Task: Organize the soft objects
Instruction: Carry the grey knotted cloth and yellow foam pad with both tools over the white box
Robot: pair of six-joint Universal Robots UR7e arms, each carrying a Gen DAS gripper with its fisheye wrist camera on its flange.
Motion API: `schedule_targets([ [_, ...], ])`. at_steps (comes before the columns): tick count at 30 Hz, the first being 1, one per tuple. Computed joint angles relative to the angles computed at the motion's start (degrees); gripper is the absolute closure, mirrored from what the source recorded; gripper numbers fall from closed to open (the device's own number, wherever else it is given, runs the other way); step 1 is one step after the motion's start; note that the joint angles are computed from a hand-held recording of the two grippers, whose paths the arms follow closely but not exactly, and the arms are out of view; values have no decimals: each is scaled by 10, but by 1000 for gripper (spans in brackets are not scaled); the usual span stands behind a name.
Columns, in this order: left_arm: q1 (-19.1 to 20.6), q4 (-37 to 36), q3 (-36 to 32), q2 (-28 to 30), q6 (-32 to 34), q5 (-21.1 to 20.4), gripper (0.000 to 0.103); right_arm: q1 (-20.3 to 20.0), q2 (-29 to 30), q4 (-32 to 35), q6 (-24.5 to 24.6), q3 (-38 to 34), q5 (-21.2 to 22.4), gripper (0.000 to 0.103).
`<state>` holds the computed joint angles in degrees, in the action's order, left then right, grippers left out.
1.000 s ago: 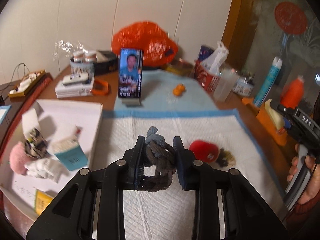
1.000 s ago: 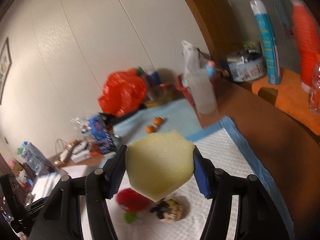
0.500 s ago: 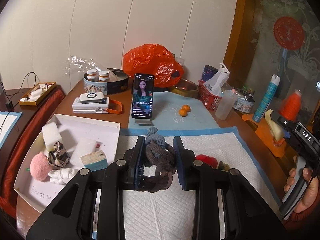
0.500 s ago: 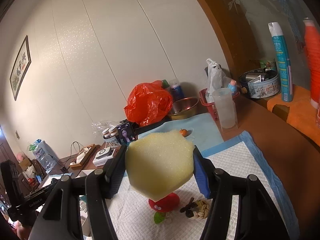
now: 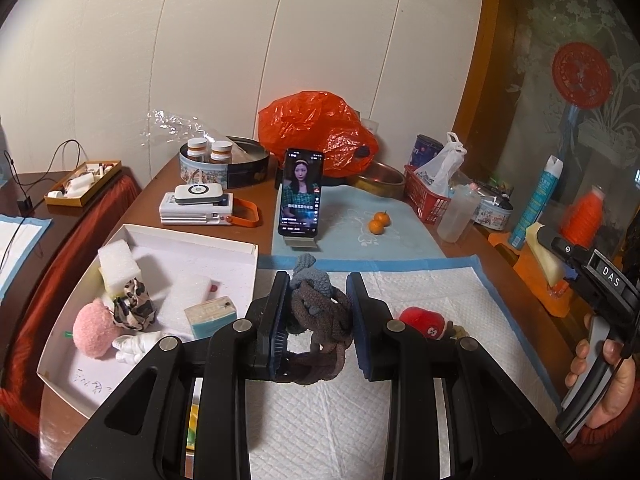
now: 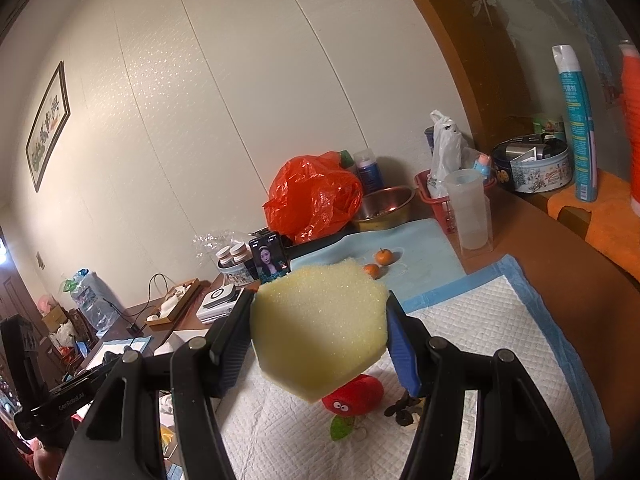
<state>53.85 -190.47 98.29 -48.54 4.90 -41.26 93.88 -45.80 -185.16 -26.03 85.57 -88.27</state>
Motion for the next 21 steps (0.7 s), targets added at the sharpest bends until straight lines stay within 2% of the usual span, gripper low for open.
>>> schedule_targets([
  [21, 9, -24, 39, -35, -6, 11, 75, 18, 20, 12, -4, -6, -5, 41],
])
